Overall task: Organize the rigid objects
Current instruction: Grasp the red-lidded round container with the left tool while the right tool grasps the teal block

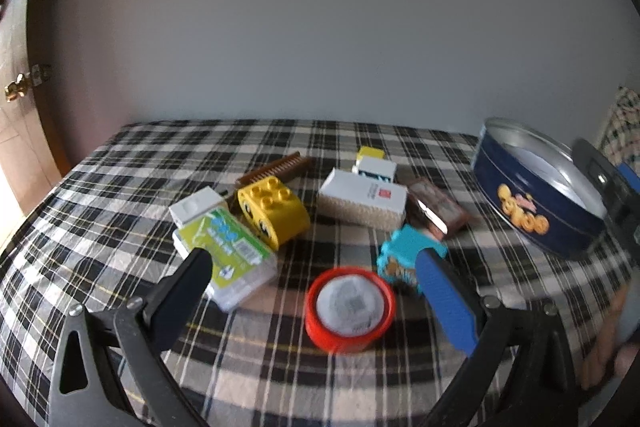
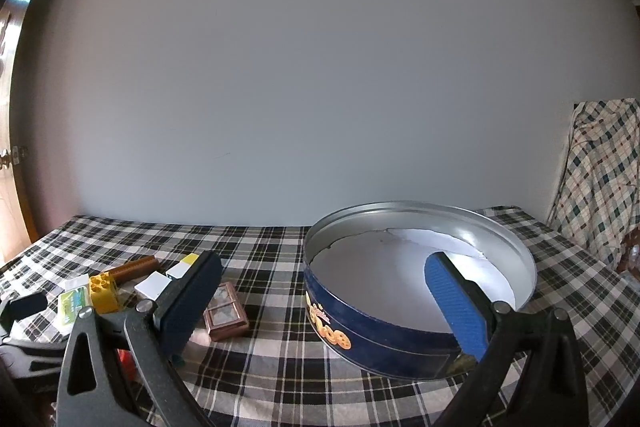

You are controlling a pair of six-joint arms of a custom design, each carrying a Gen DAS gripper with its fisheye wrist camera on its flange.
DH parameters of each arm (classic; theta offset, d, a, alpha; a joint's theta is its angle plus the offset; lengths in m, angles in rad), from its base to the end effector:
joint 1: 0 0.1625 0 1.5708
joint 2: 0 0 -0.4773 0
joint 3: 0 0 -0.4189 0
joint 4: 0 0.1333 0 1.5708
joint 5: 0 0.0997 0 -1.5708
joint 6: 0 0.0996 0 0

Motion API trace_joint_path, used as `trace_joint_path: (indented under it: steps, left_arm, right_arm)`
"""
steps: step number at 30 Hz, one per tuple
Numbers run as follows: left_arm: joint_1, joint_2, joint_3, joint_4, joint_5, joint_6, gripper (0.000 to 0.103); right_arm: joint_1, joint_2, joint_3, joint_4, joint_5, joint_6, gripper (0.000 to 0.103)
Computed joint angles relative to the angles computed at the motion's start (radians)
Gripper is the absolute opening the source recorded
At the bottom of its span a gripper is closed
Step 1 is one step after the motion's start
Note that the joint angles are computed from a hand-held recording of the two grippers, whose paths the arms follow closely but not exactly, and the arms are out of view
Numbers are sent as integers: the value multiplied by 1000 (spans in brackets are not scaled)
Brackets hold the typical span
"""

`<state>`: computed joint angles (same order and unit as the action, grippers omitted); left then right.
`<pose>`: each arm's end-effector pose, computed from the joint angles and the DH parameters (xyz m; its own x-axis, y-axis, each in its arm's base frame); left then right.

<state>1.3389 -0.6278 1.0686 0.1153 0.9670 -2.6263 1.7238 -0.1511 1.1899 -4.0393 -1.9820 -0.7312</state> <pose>0.0050 -0.8048 0.1362 -0.7338 0.0094 -0.6793 0.5550 0.5851 -0.5913 0.2126 -0.7653 -0.0408 -0.7049 0.0943 0.7030 -0.6612 0.2713 -0.6994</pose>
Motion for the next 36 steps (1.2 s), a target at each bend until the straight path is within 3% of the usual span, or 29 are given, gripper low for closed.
trace_joint_path:
  steps: [3,7,9,11,12,14,19,22,30,34,36]
  left_arm:
    - [13,-12,-1,64,21,-7,102]
    - [33,10,-65,193,57,-56,89]
    - [39,34,-114,261,68,-85,88]
    - [40,69,-170,333,90,-90,77]
    - [39,82,-188,358,96,-87,66]
    - [33,106,-220,396,114,-86,63]
    - [11,184,-326,473,31,-42,55]
    - [16,224,-407,545,31,-75,55]
    - [27,213,-402,549,69,-109,54]
    - [37,147,-302,448,108,-131,54]
    - [41,110,-246,391,132,-131,54]
  right_arm:
    - [0,-4,2,17,-5,8,102]
    - [0,-12,7,52,-10,29,102]
    - [-2,-17,12,66,-9,41,102]
    - [-3,-19,13,75,-10,49,102]
    - [-4,-21,14,80,-11,54,102]
    - [-5,-21,10,92,-14,64,102]
    - [-11,-30,11,124,-19,112,102]
    - [-15,-35,13,144,-23,138,102]
    - [-25,-63,39,256,5,202,102]
    - [-29,-73,47,349,43,198,102]
    - [-29,-72,46,390,63,178,95]
